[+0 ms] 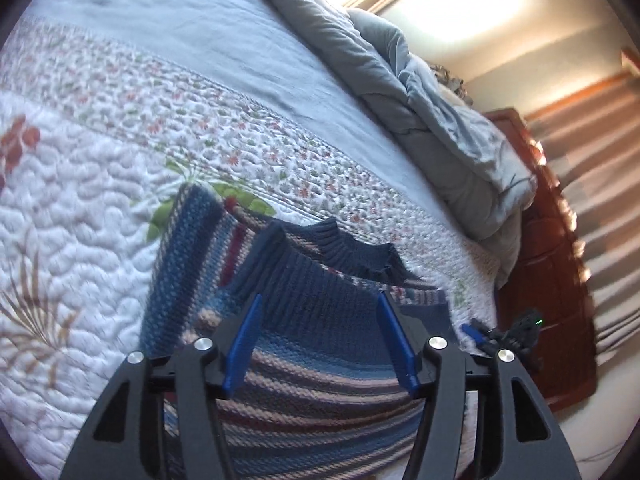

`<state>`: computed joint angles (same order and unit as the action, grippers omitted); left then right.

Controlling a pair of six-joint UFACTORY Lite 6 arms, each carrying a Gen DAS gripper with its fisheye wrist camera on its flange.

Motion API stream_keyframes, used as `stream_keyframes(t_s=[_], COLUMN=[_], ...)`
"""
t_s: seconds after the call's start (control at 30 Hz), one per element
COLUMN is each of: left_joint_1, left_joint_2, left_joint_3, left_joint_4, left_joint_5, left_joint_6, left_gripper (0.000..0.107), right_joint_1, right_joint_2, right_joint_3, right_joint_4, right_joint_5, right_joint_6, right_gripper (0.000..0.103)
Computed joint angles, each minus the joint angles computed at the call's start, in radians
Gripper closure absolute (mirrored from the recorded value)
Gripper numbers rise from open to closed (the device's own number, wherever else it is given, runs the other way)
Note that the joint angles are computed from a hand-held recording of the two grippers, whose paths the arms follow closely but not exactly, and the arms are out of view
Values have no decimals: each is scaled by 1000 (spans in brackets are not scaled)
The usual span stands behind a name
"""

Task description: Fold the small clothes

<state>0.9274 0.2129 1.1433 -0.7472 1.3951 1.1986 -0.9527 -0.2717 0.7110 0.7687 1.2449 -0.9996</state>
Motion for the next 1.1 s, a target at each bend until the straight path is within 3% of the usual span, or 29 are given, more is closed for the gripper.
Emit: stream_keyframes(t_s=[0.17, 0.5, 0.73, 0.8, 0.9, 0.97, 1.03, 1.1], left_joint_1=[-122, -281, -293, -283, -268, -259, -245, -218], left_joint_2=[21, 117, 179, 168, 164, 162, 149, 116], left_joint_3=[-20, 39, 81, 68, 60, 51, 32, -1], left_joint_4=[63, 143, 157, 138, 117, 102, 86, 49], left_joint_5=[-185, -320, -284, -286, -284, -290, -303, -300], left_joint_6=[10, -46, -28, 3, 43, 58, 81, 130], left_gripper=[45, 44, 44, 67, 82, 87, 95, 97], right_joint_1=[39, 101, 161, 171, 200, 219, 222, 211], right_joint_2=[72, 222, 262, 250, 234, 223, 188, 160], right_joint_3=[25, 100, 125, 109, 87, 75, 54, 37], right_joint_4=[-3, 15, 9, 15, 8, 3, 9, 21], right_joint_5=[-50, -117, -134, -138, -163, -184, -203, -204], right_joint_6=[-19, -39, -47, -66, -73, -75, -91, -107], right_gripper=[57, 51, 51, 51, 51, 56, 90, 93])
